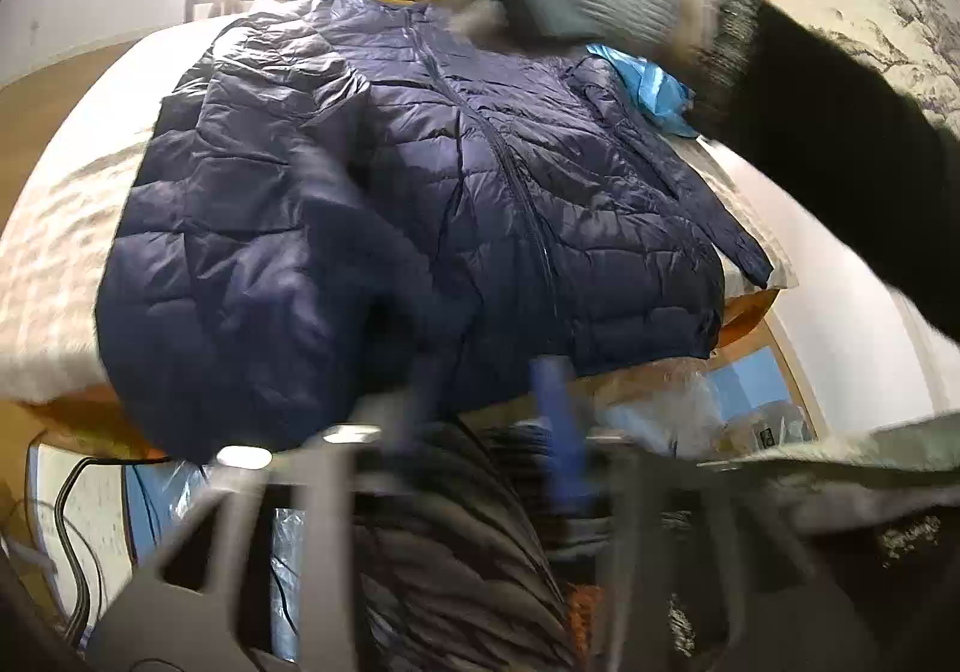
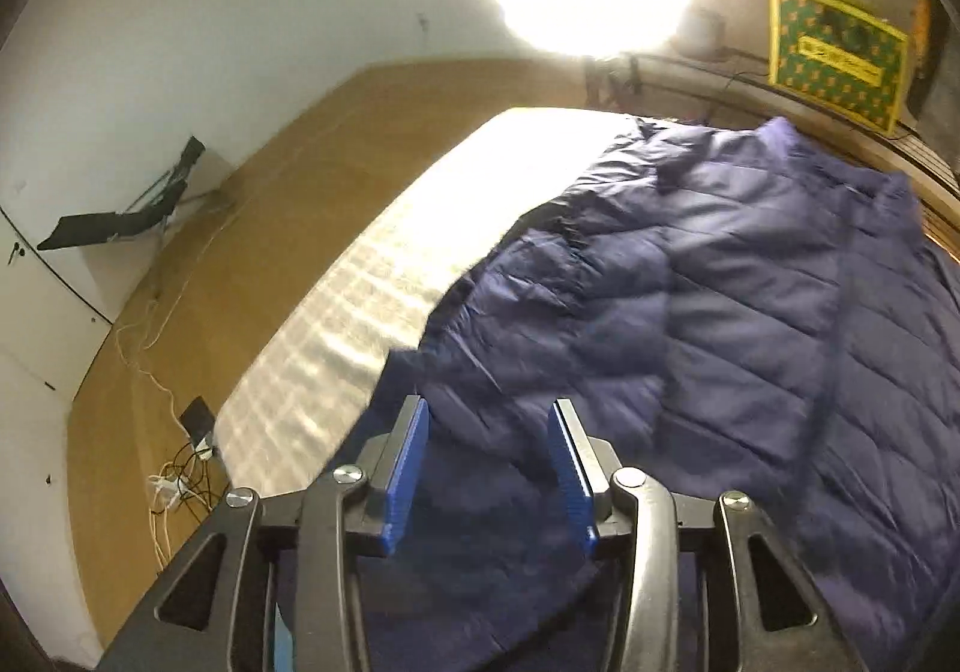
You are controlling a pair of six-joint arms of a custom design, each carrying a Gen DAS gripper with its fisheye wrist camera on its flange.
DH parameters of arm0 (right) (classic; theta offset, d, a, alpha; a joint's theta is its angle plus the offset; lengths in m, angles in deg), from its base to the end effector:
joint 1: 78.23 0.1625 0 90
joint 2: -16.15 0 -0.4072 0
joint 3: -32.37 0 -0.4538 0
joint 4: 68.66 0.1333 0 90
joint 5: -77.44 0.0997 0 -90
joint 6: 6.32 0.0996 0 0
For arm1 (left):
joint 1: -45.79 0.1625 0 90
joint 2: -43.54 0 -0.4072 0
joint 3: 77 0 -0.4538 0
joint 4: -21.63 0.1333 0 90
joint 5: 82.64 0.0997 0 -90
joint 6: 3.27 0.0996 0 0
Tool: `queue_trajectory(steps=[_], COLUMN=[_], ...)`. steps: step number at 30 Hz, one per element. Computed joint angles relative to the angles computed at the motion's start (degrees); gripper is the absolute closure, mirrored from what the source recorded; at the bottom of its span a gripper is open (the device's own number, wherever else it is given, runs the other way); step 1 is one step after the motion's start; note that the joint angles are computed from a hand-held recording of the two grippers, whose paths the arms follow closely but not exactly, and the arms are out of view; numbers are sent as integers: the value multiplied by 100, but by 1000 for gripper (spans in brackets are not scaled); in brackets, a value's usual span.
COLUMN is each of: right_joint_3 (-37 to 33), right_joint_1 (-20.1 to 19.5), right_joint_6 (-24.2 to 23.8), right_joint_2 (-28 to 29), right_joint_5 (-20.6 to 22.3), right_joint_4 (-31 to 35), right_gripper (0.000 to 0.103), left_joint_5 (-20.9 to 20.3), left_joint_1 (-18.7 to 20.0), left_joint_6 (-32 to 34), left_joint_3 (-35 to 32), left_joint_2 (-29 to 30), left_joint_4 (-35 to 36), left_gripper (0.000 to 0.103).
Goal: Fold large clothes
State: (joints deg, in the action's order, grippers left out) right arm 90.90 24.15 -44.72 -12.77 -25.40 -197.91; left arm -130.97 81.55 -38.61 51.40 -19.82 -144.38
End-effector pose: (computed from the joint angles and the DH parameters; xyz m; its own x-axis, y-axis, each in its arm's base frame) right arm 0.2941 -0.8216 0.0562 -0.6213 -0.7335 0.2757 -0.7621 0.6474 0.0049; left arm -0.2779 -0.4460 0.0610 -0.9006 0.1023 -0.4224 0.3380 0.7758 -0.5328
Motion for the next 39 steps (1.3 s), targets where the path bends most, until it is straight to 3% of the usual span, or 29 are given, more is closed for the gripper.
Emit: queue_trajectory(steps=[4,8,13,16,19,22,24,26,28,30,33,39], right_joint_3=[-715,-919,66,953,1617,1950,2034,2156,2114,1766,1429,25], right_joint_1=[61,145,162,222,343,496,598,710,778,778,803,730], right_joint_6=[134,215,-148,-483,-743,-904,-1016,-1248,-1236,-888,-825,-726], right_joint_2=[623,923,149,-692,-1479,-2057,-2294,-2401,-2277,-1896,-1322,186], right_joint_5=[-157,-515,-110,371,888,1348,1632,1672,1494,1274,663,-510], right_joint_4=[342,424,118,-39,17,146,199,-168,-474,-326,-575,-456], right_gripper=[60,60,60,60,60,59,55,49,50,50,51,54], left_joint_5=[195,483,1104,1421,1649,1742,1648,1473,1233,1026,627,-71], left_joint_1=[-309,-611,-984,-1020,-933,-776,-610,-379,-127,85,486,1157], left_joint_6=[-404,-1366,-2852,-3323,-3371,-3025,-2662,-2244,-1753,-1404,-1095,-699], left_joint_3=[411,904,1607,1900,2044,2204,2249,2176,2033,1851,1604,1156], left_joint_2=[-328,-972,-2207,-2813,-3104,-3149,-2948,-2546,-2056,-1562,-955,-266], left_joint_4=[11,510,1516,1956,2001,1258,457,-372,-1189,-1831,-2656,-3379], left_gripper=[46,46,46,46,46,46,46,46,46,46,46,47])
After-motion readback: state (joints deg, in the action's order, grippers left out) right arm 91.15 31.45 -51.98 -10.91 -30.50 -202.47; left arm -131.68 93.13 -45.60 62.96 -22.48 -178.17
